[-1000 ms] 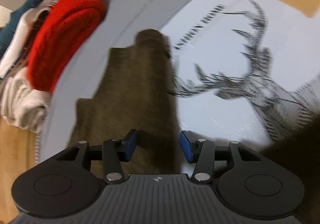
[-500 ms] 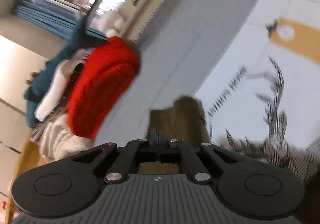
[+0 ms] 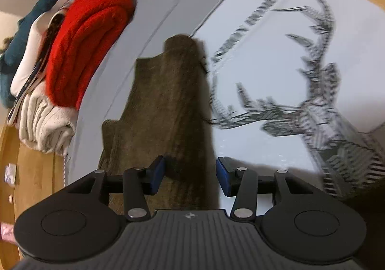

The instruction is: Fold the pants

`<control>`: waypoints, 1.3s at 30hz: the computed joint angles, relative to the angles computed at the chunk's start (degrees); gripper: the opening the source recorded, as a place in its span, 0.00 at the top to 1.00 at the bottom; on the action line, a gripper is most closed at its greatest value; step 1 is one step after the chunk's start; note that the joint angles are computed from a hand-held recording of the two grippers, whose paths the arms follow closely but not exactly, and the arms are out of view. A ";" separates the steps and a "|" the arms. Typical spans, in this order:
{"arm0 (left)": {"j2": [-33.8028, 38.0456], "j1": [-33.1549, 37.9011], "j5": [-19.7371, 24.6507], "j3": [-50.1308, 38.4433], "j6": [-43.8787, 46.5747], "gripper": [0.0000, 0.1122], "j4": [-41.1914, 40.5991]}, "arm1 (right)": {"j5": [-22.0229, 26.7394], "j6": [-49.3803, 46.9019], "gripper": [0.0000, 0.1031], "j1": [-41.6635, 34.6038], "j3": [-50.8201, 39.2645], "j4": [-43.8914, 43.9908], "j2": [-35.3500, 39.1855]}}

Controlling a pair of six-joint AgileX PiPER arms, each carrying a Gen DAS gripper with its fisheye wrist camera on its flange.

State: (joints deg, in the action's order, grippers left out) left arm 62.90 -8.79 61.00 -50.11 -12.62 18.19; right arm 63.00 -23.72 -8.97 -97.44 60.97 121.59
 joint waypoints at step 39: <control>38.63 -20.15 -4.20 -33.27 -46.04 0.93 25.99 | -10.44 28.42 0.55 -20.69 -14.49 -3.01 9.30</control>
State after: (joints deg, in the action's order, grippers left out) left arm 101.53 -28.94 56.80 -83.38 -58.66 44.18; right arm 52.56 4.70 -29.66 -111.93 57.96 130.88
